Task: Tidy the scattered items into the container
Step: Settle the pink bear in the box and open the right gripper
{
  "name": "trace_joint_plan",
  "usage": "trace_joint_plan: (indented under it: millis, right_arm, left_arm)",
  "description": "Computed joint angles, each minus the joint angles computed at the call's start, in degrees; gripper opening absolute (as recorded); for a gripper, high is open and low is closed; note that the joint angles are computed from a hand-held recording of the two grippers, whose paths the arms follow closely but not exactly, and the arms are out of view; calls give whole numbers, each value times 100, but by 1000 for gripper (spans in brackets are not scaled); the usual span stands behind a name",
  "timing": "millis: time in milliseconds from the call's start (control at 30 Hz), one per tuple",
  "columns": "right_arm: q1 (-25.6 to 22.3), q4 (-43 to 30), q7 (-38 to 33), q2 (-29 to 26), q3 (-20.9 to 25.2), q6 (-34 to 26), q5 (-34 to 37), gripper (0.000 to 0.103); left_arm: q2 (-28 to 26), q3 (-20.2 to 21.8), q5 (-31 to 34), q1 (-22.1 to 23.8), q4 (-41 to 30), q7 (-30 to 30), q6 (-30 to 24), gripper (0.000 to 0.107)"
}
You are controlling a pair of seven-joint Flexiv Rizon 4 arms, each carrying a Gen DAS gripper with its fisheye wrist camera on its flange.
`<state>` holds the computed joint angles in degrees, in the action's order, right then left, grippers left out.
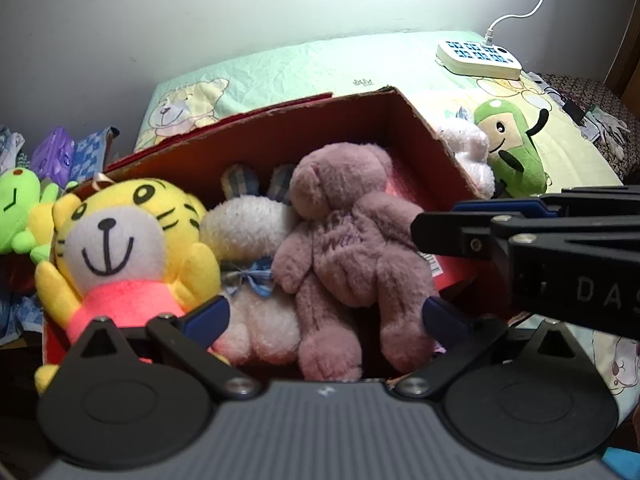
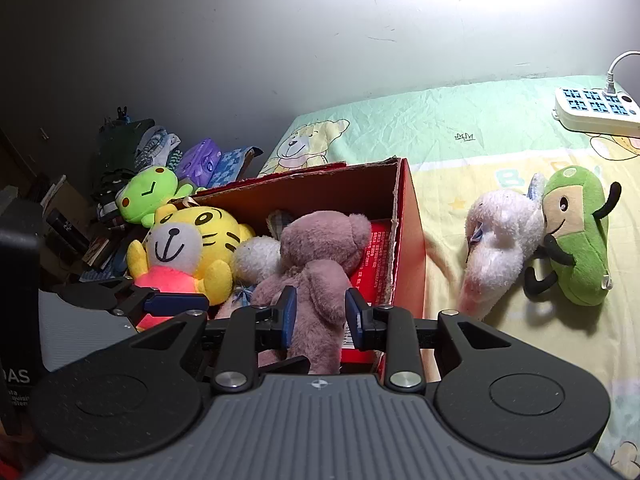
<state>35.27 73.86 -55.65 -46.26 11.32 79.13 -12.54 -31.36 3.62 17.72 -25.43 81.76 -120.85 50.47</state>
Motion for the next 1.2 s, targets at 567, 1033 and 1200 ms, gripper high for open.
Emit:
trace_joint_plan:
  millis: [567, 1033, 1200]
  right_arm:
    - [74, 211, 111, 120, -93, 142, -60, 30]
    - [114, 423, 288, 217, -169, 321, -116, 30]
    - [106, 507, 399, 246, -172, 399, -124, 30]
  left_arm:
    - [87, 141, 566, -181, -122, -732, -564, 102]
    - [144, 125, 880, -260, -192, -1332, -985, 102]
    - [142, 125, 1031, -316, -246, -1498, -1103, 102]
